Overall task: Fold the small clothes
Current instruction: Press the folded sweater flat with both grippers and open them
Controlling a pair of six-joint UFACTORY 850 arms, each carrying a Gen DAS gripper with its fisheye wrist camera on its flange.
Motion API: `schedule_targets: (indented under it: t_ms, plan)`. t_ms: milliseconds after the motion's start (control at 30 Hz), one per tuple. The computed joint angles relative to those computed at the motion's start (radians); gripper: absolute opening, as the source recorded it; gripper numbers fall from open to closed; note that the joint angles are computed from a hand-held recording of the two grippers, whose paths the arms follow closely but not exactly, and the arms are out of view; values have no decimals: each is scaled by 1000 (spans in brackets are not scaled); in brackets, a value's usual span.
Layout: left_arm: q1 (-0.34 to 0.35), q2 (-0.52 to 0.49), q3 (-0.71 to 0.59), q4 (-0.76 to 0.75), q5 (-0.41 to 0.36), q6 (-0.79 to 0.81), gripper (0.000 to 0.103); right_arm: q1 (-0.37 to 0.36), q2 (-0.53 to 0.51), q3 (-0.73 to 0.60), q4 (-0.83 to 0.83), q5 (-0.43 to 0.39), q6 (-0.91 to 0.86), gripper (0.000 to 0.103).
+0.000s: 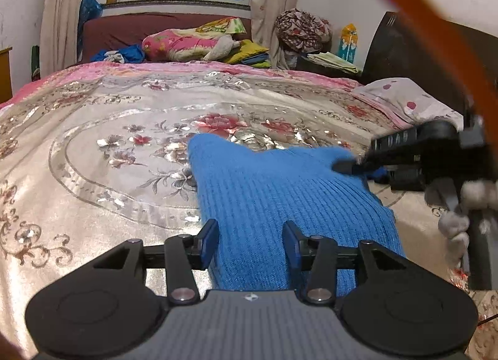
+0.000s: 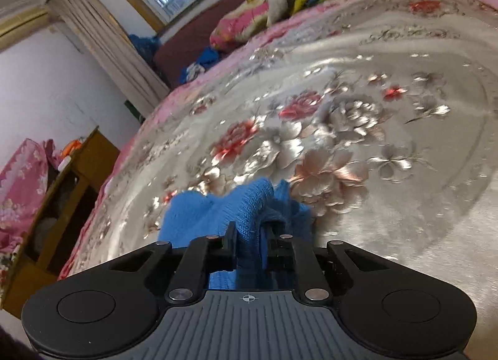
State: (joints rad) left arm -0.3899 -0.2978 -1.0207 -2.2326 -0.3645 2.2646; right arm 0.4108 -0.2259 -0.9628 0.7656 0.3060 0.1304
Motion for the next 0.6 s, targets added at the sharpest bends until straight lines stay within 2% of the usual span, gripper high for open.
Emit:
schedule_targets:
  t_ms: [67, 167, 300, 367, 467, 500, 567, 600]
  plan:
    - [-2, 0, 0, -2, 5, -7, 52, -9, -11, 7, 56, -22, -23, 13]
    - [-8, 9, 4, -13, 21, 11, 52, -7, -13, 20, 22, -11, 28, 14]
    - [-5, 22, 13, -18, 23, 12, 52, 13, 9, 7, 221, -3, -210, 19]
    - [-4, 27, 17, -31, 24, 23, 52, 19, 27, 13, 262, 2, -259, 20]
    - [-1, 28, 17, -16, 26, 1, 52, 34, 64, 38, 243, -9, -242, 35]
    - [1, 28, 17, -4, 26, -15, 52, 43, 76, 48, 238, -10, -239, 47]
    - [4, 25, 14, 36, 26, -60, 52, 59, 89, 62, 223, -16, -241, 54]
    - [7, 21, 9, 87, 28, -114, 53, 67, 90, 65, 241, -22, -266, 55]
